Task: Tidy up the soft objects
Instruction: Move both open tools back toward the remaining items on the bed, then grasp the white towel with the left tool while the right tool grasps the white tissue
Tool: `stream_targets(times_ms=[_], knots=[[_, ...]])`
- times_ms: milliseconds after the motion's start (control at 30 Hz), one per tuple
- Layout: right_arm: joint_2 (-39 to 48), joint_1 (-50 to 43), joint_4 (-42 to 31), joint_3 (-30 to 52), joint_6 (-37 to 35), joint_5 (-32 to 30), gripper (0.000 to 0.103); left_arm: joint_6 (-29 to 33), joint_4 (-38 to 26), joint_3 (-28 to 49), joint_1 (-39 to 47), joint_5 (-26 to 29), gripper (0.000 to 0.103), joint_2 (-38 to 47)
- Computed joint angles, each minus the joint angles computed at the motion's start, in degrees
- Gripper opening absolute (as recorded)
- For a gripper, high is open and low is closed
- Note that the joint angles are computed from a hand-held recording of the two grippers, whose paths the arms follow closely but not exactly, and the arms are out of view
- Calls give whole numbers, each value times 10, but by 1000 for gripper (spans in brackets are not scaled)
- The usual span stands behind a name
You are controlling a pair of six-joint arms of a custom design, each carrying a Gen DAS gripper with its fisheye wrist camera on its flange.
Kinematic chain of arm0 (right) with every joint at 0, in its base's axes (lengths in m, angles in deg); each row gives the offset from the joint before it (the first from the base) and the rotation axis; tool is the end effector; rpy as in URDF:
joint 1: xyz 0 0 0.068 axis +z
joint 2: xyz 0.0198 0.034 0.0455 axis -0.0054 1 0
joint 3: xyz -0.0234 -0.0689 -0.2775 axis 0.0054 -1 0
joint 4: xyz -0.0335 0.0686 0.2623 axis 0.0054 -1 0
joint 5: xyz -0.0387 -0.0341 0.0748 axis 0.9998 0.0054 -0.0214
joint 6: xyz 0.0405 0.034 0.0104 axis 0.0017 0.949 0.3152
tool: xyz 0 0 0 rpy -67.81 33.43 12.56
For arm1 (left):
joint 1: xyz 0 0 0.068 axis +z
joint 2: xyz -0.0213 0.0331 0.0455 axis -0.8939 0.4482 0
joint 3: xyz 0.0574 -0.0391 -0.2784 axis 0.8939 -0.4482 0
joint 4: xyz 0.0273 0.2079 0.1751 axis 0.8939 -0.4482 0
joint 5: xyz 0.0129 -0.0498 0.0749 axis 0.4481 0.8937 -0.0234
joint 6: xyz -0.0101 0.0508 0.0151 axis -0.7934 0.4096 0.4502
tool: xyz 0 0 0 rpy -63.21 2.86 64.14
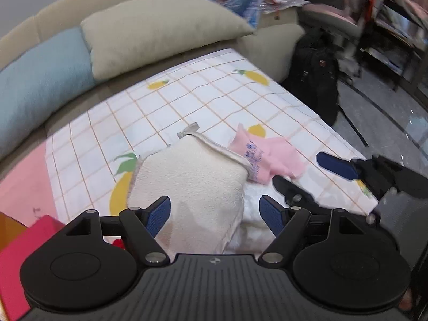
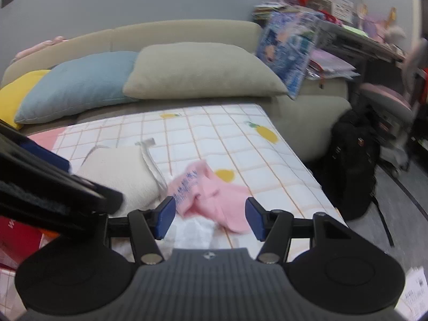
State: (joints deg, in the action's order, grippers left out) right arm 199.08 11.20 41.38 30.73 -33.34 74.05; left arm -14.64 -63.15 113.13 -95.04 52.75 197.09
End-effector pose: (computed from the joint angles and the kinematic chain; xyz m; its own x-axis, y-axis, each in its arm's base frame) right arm 0.2988 0.0593 0.0501 -0.6084 -0.1087 -0.7861 -0.1577 0.9874 -0.0145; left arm 0.3120 -0.1849 0.1054 -0.8043 0.2375 -0.5447 0.2617 0.9645 0.0340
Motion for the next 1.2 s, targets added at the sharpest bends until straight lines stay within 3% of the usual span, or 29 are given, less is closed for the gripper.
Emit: stream_targets(times_ms=[233,400,467,533,667,733,767,833,1000,1200], knots=[[63,-2,20,48,-68,-21,51,-44,-29,63,1,-14,89,61],[88,-11,-4,83,-78,-45,35,-58,-52,101,3,-22,92,93],[90,-15,-25,92,-73,-57,20,-53,-61,116,0,-25,97,105],[90,-21,-52,101,-67,-70,14,-46,-68,131,-2,-27,101,120],[92,-21,-84,114,-66,-69,14,-36,-66,141,-9,-45,102,137],[90,-18,-85,111,-74,-67,15,-29,-54,133,-10,-58,84,135],[88,-16,-84,109,-78,-66,15,-21,-55,132,-11,-68,70,133],[86,-15,-85,107,-78,-67,16,-4,-37,114,-3,-47,50,118],[82,-16,-88,104,-71,-71,17,-3,-1,67,9,-14,15,72],[78,-19,-81,100,-73,-77,18,-14,36,1,12,-5,10,-15]])
